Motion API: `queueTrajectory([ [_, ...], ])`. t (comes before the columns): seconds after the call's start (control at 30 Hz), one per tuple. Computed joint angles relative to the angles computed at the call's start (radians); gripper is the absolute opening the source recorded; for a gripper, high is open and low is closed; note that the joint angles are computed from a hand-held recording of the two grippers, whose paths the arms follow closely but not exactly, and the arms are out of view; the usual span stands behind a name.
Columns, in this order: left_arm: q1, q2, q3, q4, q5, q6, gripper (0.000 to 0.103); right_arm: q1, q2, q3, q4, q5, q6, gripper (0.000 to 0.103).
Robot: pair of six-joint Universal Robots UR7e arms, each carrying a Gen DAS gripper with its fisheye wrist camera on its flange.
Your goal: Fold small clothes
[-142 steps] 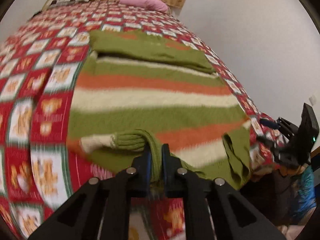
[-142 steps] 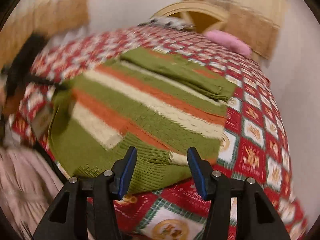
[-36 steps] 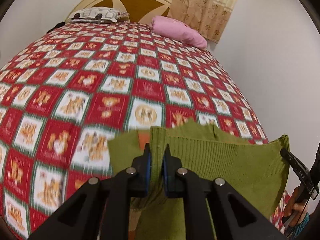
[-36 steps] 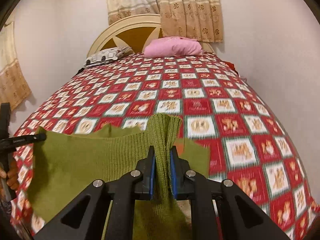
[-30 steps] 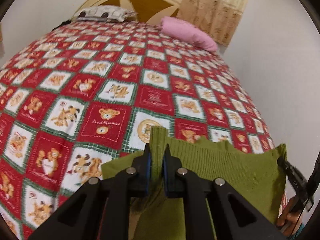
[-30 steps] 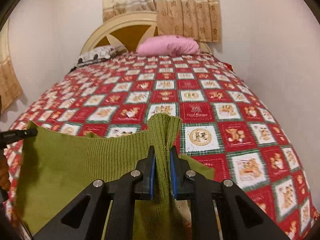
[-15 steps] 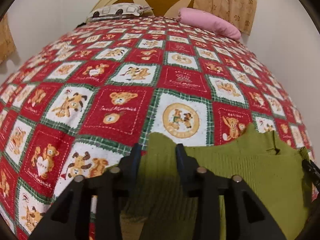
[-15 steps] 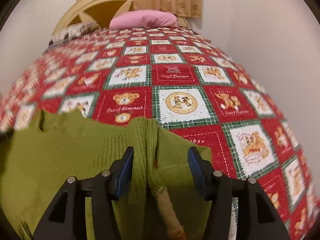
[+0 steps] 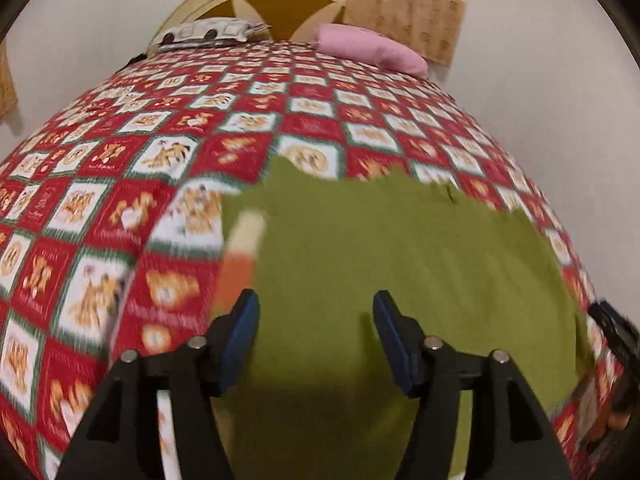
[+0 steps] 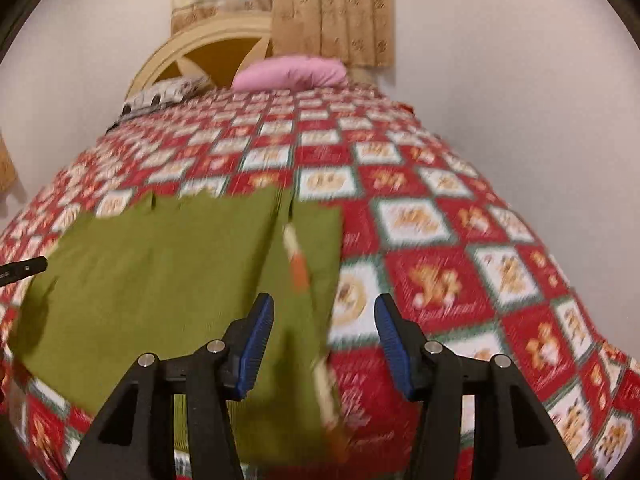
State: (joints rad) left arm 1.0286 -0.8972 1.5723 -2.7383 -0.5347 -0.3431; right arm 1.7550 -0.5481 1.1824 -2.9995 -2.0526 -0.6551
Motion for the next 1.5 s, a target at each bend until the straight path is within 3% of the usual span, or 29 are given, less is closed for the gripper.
queueTrajectory([
  [0.13,-0.006,0.034,0.008,-0.033,0.061,0.03,0.072,0.015,0.113,-0.163,-0.005,-0.033,-0.094,0.054],
  [0.2,-0.001,0.052,0.007,-0.08,0.08,0.055,0.073,0.017,0.171,-0.287,0.082,-0.037,-0.07,0.05],
  [0.33,-0.002,0.085,0.004,-0.147,0.113,0.126,0.079,0.005,0.33,-0.62,0.447,-0.054,0.024,0.03],
  [0.4,-0.002,0.092,0.0,-0.151,0.119,0.139,0.082,0.001,0.345,-0.645,0.474,-0.038,0.017,0.023],
  [0.43,-0.002,0.09,0.005,-0.156,0.117,0.139,0.082,0.002,0.338,-0.63,0.459,-0.038,0.018,0.018],
  [0.47,-0.001,0.089,0.005,-0.161,0.111,0.141,0.083,0.001,0.324,-0.603,0.425,-0.034,0.031,0.004],
  [0.53,0.001,0.085,0.014,-0.179,0.091,0.143,0.084,-0.009,0.282,-0.526,0.321,-0.031,0.114,0.004],
  [0.63,0.001,0.084,0.019,-0.196,0.08,0.151,0.085,-0.049,0.242,-0.509,0.404,0.041,0.295,0.004],
  [0.67,0.001,0.086,0.019,-0.197,0.08,0.153,0.085,-0.059,0.229,-0.493,0.401,0.077,0.32,0.004],
  [0.73,0.001,0.086,0.018,-0.198,0.079,0.151,0.086,-0.059,0.238,-0.521,0.433,0.079,0.345,0.004],
  [0.83,0.002,0.087,0.015,-0.193,0.07,0.151,0.09,-0.048,0.248,-0.541,0.449,0.031,0.33,0.011],
  [0.9,0.001,0.09,0.013,-0.189,0.075,0.15,0.091,-0.026,0.232,-0.476,0.305,-0.101,0.324,0.016],
  [0.93,0.002,0.09,0.012,-0.185,0.073,0.148,0.091,-0.013,0.205,-0.416,0.2,-0.131,0.272,0.016],
  [1.0,0.002,0.091,0.009,-0.178,0.07,0.148,0.093,0.001,0.115,-0.211,0.037,-0.066,0.159,0.016],
  [1.17,0.001,0.093,0.006,-0.163,0.087,0.146,0.094,0.022,-0.004,0.057,-0.026,-0.013,0.057,0.016],
  [1.27,-0.001,0.096,0.004,-0.156,0.098,0.144,0.095,0.01,-0.003,0.098,-0.016,-0.057,0.036,0.016],
  [1.5,-0.006,0.103,-0.001,-0.127,0.139,0.124,0.099,0.004,0.008,0.099,-0.05,-0.059,0.02,0.016],
])
